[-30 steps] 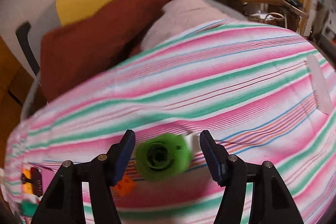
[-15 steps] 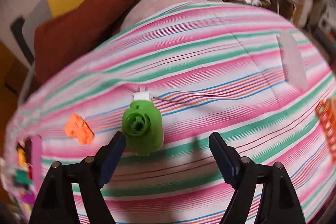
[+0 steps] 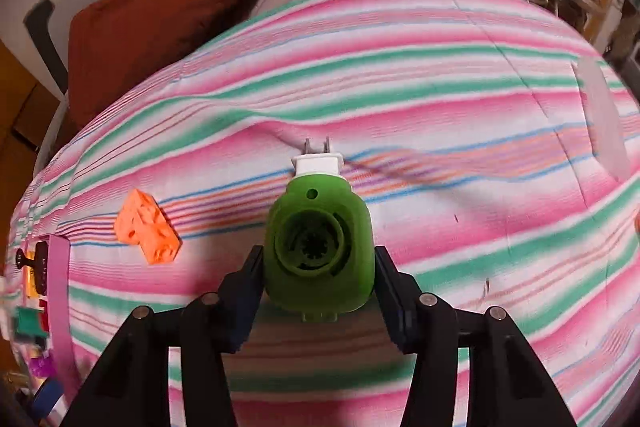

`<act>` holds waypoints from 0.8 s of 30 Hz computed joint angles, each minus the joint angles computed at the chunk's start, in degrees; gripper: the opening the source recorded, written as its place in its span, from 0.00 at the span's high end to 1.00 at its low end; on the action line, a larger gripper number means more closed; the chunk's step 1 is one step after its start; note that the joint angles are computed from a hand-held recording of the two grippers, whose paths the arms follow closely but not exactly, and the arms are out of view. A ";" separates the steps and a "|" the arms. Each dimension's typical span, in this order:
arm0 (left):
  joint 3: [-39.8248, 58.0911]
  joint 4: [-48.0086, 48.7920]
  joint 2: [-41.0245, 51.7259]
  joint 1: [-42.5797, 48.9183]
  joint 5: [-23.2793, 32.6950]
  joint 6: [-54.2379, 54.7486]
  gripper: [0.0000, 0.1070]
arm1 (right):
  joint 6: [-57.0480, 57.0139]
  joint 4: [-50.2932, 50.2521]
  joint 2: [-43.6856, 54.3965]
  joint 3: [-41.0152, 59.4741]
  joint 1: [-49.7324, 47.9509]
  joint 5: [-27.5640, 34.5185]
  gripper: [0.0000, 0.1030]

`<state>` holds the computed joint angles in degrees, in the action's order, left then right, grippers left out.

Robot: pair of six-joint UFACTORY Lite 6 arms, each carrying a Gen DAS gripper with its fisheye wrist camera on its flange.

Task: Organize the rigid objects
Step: 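Lift the green piece with the right gripper while the left moves to the orange blocks, then grasp the orange linked blocks with the left gripper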

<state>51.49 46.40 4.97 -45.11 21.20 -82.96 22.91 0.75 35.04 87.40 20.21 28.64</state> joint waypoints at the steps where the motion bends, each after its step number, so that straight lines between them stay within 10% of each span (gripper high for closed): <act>1: 2.17 -1.75 2.21 1.04 -0.54 1.93 0.59 | -1.12 0.69 -0.41 -0.79 -0.40 0.05 0.48; 14: 49.73 -29.06 40.16 10.30 6.97 30.98 0.54 | -2.01 2.91 0.72 1.00 -0.71 2.20 0.48; 18: 62.75 -23.34 48.62 9.37 14.17 27.90 0.54 | -3.82 3.73 0.87 0.96 -1.79 2.26 0.48; 24: 57.43 -8.23 47.20 6.90 11.51 15.52 0.54 | -4.50 4.27 0.29 0.31 -2.43 2.23 0.48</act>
<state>108.92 38.17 52.17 -38.21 32.70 -67.44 18.41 5.02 35.33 87.71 17.78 30.87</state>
